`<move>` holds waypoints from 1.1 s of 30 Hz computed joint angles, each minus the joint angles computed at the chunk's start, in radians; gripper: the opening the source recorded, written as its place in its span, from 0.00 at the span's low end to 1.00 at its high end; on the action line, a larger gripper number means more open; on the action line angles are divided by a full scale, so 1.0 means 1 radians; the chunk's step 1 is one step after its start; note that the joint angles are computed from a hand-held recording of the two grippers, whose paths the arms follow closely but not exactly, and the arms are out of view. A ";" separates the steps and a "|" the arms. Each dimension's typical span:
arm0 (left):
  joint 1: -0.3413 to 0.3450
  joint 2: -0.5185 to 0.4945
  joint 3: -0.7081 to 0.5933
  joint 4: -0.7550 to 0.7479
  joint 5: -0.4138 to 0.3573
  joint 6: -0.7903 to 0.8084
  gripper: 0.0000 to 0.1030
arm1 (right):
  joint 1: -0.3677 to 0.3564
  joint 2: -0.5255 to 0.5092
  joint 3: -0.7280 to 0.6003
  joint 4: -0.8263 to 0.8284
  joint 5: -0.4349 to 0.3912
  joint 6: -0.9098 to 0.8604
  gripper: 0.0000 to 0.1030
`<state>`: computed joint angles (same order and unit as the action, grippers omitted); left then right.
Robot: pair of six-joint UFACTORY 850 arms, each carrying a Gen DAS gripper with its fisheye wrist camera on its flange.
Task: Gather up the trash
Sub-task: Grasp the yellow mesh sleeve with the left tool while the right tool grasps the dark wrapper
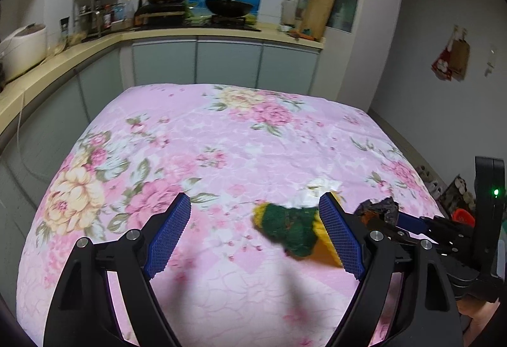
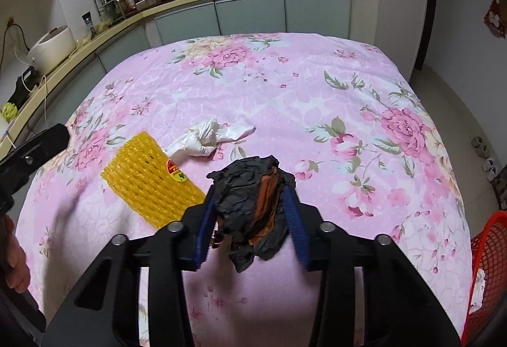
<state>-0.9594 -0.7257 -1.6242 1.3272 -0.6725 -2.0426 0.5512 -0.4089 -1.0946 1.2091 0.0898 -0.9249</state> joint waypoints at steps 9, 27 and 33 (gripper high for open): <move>-0.009 -0.098 -0.145 -0.028 0.077 0.181 0.78 | -0.040 0.085 0.091 -0.152 0.042 0.197 0.34; -0.005 -0.190 -0.267 -0.204 0.121 0.396 0.15 | -0.095 0.166 0.177 -0.249 0.074 0.336 0.34; -0.019 -0.139 -0.208 -0.108 0.106 0.275 0.13 | -0.092 0.209 0.206 -0.338 0.089 0.427 0.34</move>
